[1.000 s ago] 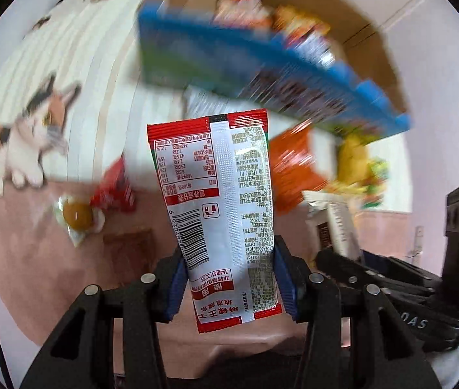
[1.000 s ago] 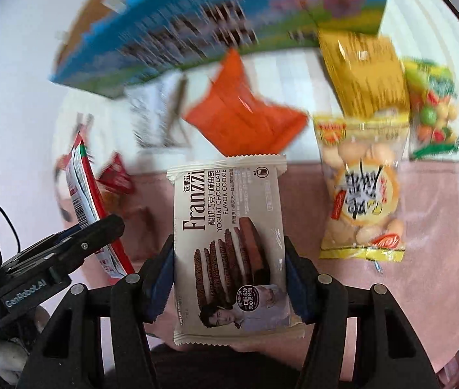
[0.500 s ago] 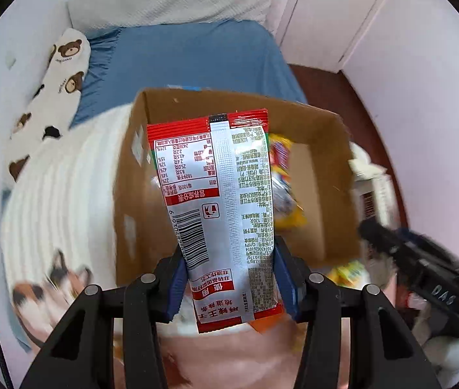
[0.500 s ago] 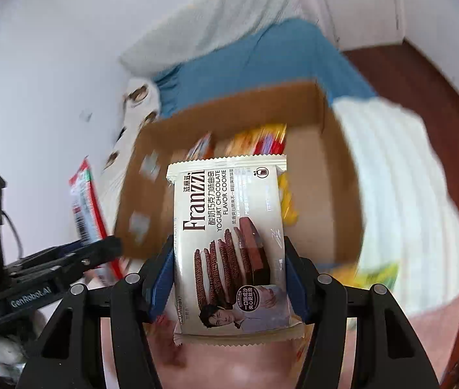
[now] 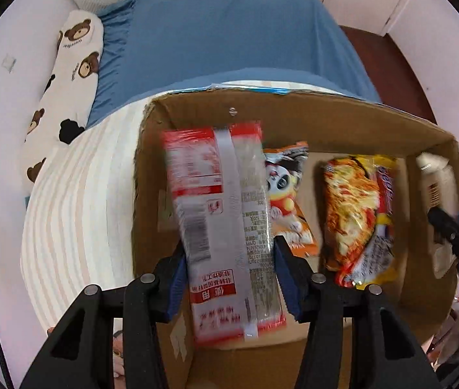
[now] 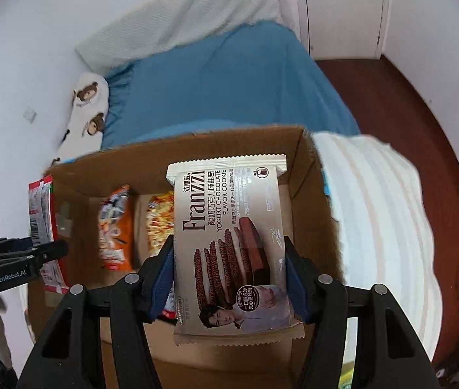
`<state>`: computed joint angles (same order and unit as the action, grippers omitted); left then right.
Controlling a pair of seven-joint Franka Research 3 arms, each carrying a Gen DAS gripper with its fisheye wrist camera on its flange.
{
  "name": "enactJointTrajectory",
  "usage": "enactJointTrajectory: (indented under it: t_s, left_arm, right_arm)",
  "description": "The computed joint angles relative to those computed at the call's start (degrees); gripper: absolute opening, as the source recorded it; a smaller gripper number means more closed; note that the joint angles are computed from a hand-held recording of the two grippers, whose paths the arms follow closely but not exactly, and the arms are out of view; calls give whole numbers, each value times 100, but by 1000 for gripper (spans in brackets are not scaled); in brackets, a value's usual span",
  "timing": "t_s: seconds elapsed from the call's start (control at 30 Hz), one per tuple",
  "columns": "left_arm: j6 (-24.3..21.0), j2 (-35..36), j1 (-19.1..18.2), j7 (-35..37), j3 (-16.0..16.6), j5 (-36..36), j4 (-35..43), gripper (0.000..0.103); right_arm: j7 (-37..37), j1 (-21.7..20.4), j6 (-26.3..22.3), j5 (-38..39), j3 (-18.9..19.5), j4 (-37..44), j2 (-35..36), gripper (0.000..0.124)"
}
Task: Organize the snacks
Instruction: 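Carry both packs into the box and release them beside the noodles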
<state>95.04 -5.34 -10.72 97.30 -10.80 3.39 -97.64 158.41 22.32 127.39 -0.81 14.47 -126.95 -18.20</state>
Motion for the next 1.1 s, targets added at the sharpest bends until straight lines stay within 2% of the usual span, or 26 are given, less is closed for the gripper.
enactJointTrajectory:
  t_s: [0.03, 0.1, 0.17, 0.37, 0.4, 0.43, 0.5, 0.53, 0.73, 1.1]
  left_arm:
    - [9, 72, 10, -19, 11, -49, 38, 49]
    - [15, 162, 41, -74, 36, -180, 95, 54]
    - [54, 190, 74, -91, 54, -301, 99, 61]
    - [96, 75, 107, -56, 65, -425, -59, 62]
    - [103, 38, 109, -50, 71, -477, -89, 65]
    - [107, -24, 110, -41, 76, -520, -129, 80]
    - [138, -162, 100, -37, 80, -555, -224, 96]
    - [218, -274, 96, -23, 89, -572, -321, 96]
    - [503, -910, 43, -12, 201, -819, -789, 96]
    - [738, -2194, -174, 0, 402, -918, -1460, 96]
  right_arm:
    - [-28, -14, 15, 20, -27, -18, 82, 79]
    - [-66, -18, -15, -16, -42, -43, 184, 90]
    - [-125, 17, 119, 101, -94, -126, 223, 91]
    - [-202, 31, 54, 94, -148, -80, 322, 91]
    - [-201, 35, 71, 136, -160, -101, 303, 91]
    - [-176, 42, 43, 168, -154, -78, 296, 93]
    - [-182, 59, 69, 243, -159, -134, 209, 97]
    - [-83, 114, -144, 252, -76, -125, 28, 98]
    - [-16, 199, -358, 323, 55, -27, -117, 98]
    - [515, 371, -1155, -272, 537, 415, -480, 101]
